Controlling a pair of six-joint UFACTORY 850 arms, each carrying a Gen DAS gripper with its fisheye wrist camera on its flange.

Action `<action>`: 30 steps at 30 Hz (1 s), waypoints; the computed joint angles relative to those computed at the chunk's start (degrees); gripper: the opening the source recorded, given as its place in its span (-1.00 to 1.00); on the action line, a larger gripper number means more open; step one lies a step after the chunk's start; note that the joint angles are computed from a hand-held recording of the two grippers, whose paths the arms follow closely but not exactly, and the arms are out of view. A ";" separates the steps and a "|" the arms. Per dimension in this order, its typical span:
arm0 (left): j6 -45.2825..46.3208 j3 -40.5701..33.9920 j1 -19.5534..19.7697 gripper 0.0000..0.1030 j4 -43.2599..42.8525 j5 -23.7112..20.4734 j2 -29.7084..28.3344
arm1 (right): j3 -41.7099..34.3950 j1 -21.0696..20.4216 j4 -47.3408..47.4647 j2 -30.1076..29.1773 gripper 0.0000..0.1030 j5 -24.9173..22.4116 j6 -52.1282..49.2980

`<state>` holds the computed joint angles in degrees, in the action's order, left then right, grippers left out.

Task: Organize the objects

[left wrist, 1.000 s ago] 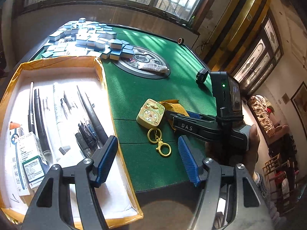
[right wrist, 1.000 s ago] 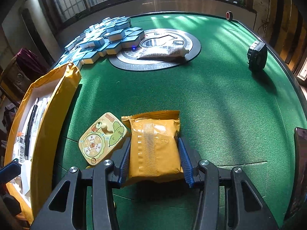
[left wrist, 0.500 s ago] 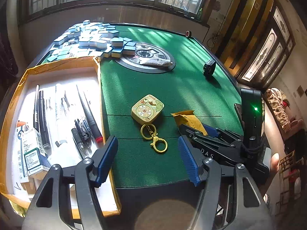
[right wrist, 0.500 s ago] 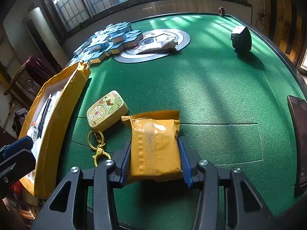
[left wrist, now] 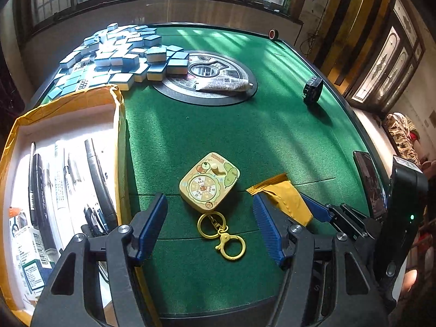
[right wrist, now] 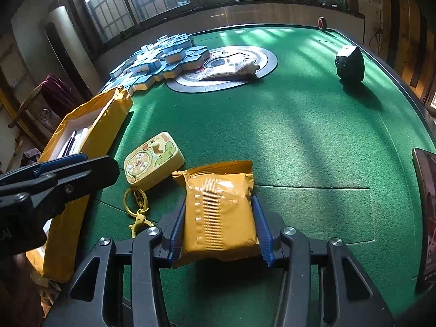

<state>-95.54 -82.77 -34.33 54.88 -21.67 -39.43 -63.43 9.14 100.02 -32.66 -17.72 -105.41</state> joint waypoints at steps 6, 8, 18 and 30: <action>8.49 -2.63 1.24 0.25 -7.86 1.88 -2.22 | -0.69 -1.52 -6.15 -0.43 -0.19 -3.41 5.68; 11.63 -3.71 1.21 0.25 -10.03 1.36 -3.06 | -0.84 -1.78 -7.97 -0.45 -0.19 -3.88 7.00; 31.82 -6.76 1.48 0.25 -27.24 -0.48 -4.96 | -1.72 -2.26 -13.27 -0.61 -0.19 -3.87 12.44; 31.42 -10.83 3.64 0.25 -25.92 -0.80 -7.15 | -3.51 -3.74 -16.88 -1.59 -0.19 -5.52 17.39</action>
<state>-64.13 -93.60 -30.69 28.96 -22.47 -46.59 -66.94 5.41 83.14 -34.25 -23.23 -88.02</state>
